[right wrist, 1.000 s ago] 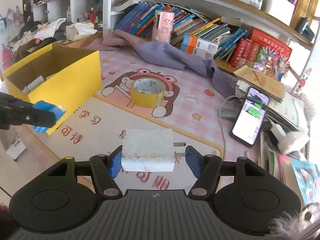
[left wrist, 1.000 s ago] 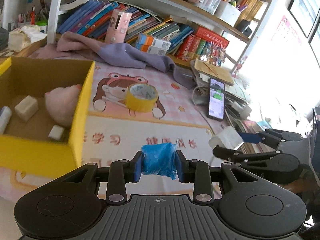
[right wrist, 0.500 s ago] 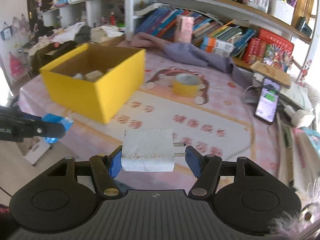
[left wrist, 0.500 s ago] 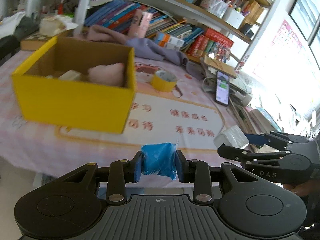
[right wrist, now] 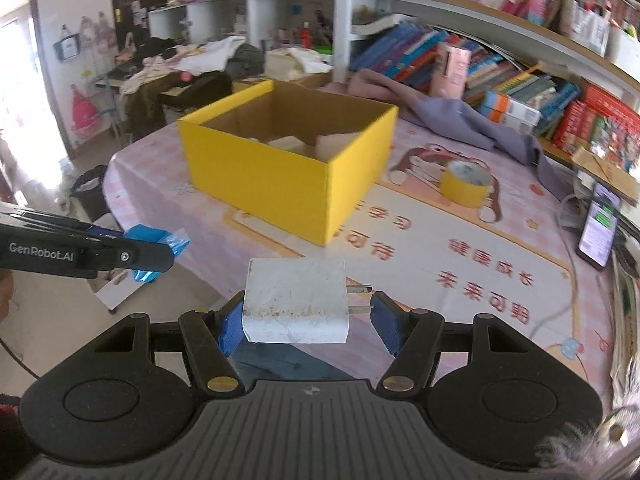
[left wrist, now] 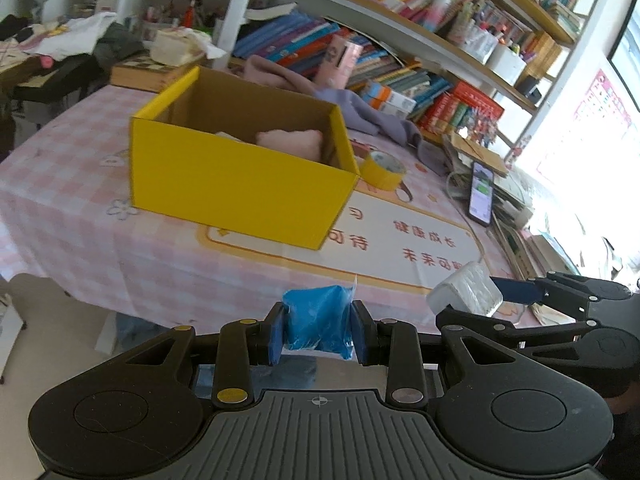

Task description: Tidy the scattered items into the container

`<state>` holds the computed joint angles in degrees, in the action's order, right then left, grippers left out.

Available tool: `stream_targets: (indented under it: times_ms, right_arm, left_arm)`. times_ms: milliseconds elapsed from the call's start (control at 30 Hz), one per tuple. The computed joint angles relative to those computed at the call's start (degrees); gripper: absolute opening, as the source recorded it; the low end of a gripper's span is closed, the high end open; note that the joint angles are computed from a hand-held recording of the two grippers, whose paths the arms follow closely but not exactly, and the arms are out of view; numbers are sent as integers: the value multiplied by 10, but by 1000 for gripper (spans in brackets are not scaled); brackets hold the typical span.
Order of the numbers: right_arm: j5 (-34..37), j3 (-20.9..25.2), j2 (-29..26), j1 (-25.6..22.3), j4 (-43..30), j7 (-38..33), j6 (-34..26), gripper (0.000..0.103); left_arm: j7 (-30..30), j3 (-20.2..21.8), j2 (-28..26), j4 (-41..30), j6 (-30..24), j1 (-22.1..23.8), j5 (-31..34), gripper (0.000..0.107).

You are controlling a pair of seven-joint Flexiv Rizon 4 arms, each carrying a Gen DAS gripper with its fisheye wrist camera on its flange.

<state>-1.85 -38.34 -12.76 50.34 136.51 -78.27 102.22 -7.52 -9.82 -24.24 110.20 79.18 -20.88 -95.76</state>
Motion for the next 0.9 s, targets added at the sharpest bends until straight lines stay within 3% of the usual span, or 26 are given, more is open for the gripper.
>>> stream_targets:
  times_ms: [167, 500, 900]
  right_arm:
    - [-10, 21, -6, -7, -10, 7, -10, 62]
    - [-35, 91, -18, -66, -24, 53, -9, 63]
    - [-66, 228, -47, -202, -83, 63, -15, 62]
  left_arm:
    - [-13, 5, 0, 4, -5, 10, 9, 31]
    - [-36, -6, -8, -1, -10, 42, 69, 31]
    - [-52, -30, -21, -29, 6, 74, 107, 31]
